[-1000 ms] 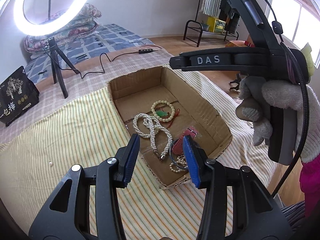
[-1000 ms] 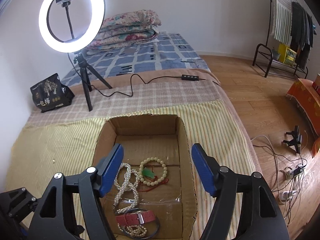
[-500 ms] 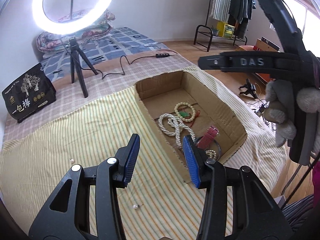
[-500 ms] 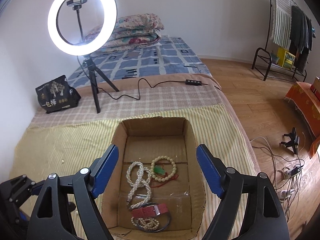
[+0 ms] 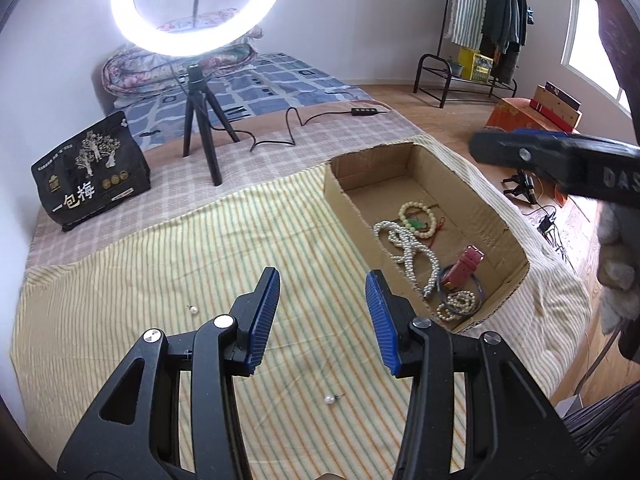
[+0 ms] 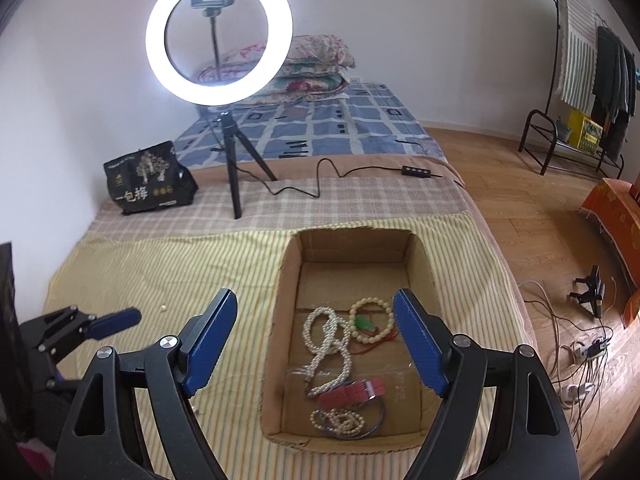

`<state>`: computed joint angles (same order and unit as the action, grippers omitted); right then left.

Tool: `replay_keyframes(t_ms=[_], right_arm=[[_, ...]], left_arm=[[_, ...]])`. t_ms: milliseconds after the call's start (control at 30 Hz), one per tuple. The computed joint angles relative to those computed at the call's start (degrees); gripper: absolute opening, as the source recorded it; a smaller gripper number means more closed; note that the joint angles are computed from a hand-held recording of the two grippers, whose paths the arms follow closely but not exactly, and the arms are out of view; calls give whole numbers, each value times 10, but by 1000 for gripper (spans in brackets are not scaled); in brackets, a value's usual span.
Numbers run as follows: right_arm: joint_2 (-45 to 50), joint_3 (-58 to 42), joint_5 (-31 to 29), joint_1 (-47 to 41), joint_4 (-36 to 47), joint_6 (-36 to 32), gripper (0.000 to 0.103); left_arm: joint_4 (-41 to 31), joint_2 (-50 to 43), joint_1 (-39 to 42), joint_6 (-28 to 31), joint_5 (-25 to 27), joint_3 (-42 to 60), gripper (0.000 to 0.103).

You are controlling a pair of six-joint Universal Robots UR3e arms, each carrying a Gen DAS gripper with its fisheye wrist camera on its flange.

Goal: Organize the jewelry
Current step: 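Move both tools back over the small pearl studs on the sheet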

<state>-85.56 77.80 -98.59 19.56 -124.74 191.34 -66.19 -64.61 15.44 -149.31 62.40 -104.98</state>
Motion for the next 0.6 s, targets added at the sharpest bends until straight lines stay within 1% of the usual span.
replay_keyframes(t_ms=[333, 600], right_arm=[[-8, 20, -23, 62, -12, 34, 80], [14, 23, -53, 112, -23, 36, 80]], left_arm=[[-18, 12, 66, 36, -15, -5, 46], [-22, 12, 108, 55, -20, -6, 46]])
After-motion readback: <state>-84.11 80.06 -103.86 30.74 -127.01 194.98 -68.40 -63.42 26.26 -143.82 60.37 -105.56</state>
